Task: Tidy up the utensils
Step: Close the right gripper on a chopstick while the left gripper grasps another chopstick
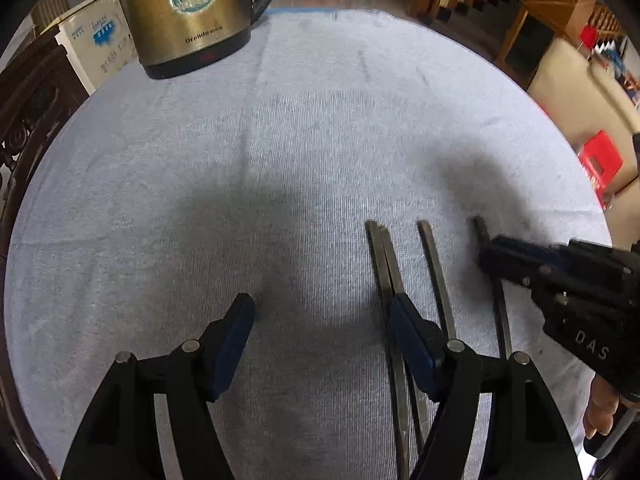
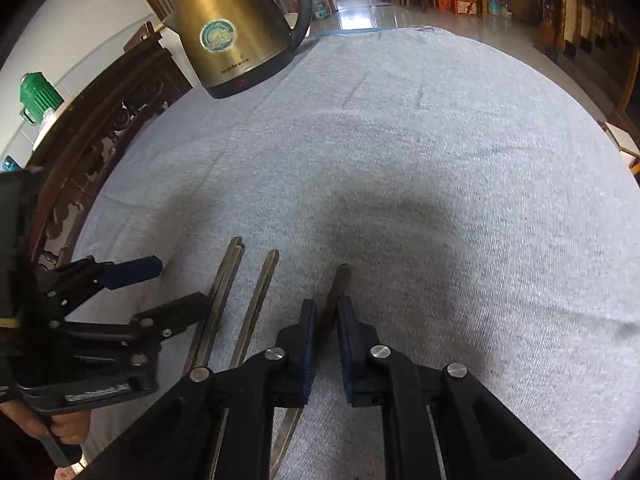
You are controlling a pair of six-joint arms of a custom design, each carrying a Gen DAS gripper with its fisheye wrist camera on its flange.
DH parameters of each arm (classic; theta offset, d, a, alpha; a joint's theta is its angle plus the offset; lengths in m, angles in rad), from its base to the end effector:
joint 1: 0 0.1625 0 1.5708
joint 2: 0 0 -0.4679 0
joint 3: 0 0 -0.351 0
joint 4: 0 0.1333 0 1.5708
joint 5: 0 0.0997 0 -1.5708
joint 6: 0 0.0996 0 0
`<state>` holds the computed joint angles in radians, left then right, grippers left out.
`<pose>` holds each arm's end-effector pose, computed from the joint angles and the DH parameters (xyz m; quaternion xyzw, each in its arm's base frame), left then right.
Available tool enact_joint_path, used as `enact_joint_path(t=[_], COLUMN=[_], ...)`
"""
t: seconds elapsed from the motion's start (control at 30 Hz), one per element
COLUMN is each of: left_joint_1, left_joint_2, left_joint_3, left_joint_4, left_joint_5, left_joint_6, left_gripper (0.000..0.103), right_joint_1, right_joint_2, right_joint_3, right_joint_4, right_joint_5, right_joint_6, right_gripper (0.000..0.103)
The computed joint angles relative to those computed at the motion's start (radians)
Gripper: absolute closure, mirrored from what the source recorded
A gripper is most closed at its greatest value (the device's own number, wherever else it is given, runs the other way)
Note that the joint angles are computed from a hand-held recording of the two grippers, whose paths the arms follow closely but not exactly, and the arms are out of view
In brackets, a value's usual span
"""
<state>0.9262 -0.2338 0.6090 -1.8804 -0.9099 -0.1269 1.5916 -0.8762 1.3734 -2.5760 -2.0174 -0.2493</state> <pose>-0.3710 -0.8171 0.0573 0.2523 0.9112 -0.0933 0.3121 0.1056 -0.7368 0.3246 0.0719 -0.9428 0.2190 0.2409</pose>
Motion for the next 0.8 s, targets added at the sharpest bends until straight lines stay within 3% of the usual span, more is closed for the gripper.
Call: enact_joint_path(t=[0.13, 0.2, 0.4, 0.47, 0.53, 0.63, 0.8], left_joint_1=[0.003, 0.001, 0.007, -0.003, -0.010, 0.004, 0.010], left_joint_2=[-0.019, -0.030, -0.077, -0.056, -0.011, 0.030, 0.042], left_joint_3=[0.022, 0.055, 0.118, 0.087, 0.010, -0.081, -0.095], left_joint_4=[0.015, 0.024, -0.079, -0.077, 0.005, 0.110, 0.088], left_joint_5=[0.002, 0.058, 0.003, 0.017, 0.057, 0.019, 0.018], left_joint_6=[0.009, 0.015, 0.018, 0.049, 0.051, 0.018, 0.012], left_gripper=[0.030, 0.028, 0.032, 0.032, 0.032, 0.030, 0.029], right_joint_1=[0.002, 0.001, 0.000, -0.001, -0.002, -0.001, -0.003], right_joint_2=[-0.005, -0.007, -0.011, -0.011, -0.011, -0.010, -0.009], right_joint_3=[0.012, 0.014, 0.026, 0.026, 0.022, 0.017, 0.016], right_joint_4=[-0.006, -0.005, -0.023, -0.022, -0.014, -0.005, -0.007], right_joint_5=[-0.002, 0.002, 0.006, 0.009, 0.013, 0.012, 0.015], right_joint_6=[-0.002, -0.004, -0.009, -0.008, -0.003, 0.001, -0.001], right_gripper=[0.089, 0.089, 0.089, 0.089, 0.089, 0.089, 0.089])
